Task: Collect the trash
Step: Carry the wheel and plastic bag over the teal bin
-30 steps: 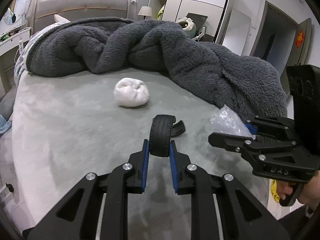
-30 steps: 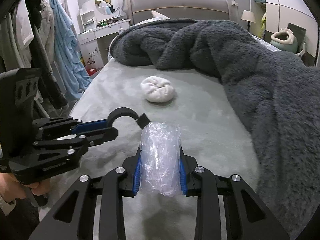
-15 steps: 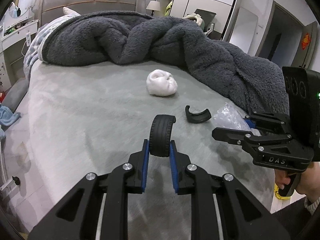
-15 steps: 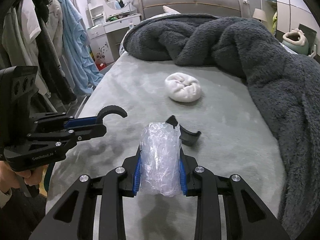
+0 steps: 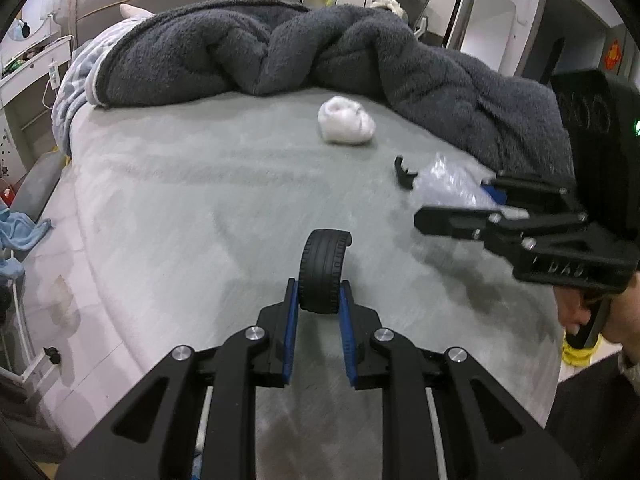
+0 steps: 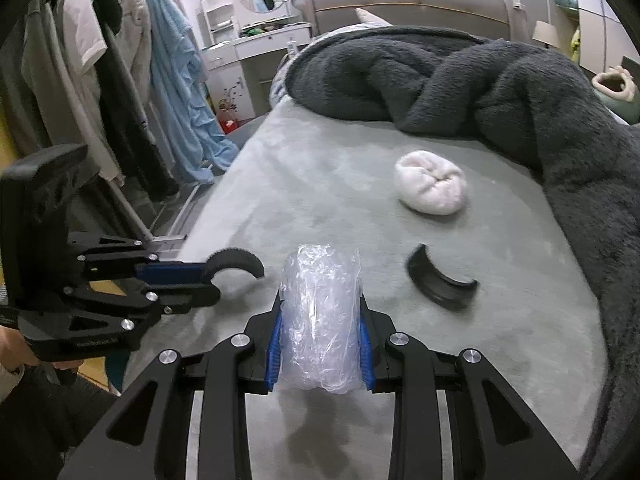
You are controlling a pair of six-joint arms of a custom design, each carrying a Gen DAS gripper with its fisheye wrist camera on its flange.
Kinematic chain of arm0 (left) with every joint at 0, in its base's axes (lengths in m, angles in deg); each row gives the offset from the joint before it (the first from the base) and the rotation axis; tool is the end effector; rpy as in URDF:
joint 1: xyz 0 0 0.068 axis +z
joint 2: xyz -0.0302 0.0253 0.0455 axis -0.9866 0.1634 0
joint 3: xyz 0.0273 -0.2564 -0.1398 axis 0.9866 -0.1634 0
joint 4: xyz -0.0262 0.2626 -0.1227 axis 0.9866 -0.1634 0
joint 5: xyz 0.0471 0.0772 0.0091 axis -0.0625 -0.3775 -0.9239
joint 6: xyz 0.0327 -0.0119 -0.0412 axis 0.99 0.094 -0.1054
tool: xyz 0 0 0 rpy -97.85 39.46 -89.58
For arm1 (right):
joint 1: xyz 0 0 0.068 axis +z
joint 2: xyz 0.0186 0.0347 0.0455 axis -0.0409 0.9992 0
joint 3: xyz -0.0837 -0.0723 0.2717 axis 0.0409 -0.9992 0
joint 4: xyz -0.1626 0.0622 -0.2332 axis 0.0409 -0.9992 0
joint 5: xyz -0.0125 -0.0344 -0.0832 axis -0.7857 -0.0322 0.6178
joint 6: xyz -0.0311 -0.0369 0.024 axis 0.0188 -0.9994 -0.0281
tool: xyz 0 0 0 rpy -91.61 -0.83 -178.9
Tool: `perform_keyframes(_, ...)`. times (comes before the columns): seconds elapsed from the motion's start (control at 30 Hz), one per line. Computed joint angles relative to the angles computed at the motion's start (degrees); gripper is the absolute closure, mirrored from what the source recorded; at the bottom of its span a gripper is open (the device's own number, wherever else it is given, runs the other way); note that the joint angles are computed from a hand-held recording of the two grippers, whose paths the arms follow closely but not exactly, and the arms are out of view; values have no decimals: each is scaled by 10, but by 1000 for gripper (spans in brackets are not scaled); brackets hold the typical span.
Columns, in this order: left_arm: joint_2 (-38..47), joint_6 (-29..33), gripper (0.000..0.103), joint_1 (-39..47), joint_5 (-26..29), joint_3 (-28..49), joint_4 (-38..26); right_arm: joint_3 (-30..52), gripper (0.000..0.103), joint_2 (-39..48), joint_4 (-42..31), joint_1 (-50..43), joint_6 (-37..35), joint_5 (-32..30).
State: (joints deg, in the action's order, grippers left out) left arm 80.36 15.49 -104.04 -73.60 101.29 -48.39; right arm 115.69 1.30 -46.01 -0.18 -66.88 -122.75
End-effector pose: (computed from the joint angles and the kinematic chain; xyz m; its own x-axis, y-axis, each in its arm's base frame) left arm 0.1769 -0.0769 0.2276 -0.7751 0.0895 -0.6254 0.2327 0.9608 -0.1509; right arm 0.2691 0.0305 0.2485 -0.5944 -0.4276 -0.6810 -0.7024 0.6884 0.1808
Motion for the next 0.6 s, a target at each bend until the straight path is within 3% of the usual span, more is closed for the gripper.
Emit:
perform_keyframes(0.37, -86, 41, 82, 40, 22, -9, -111, 10, 72, -30, -52, 63, -2, -14)
perform_keyframes(0.6, -157, 72, 82, 94, 41, -4, -202, 3, 72, -40, -51, 115, 16, 8)
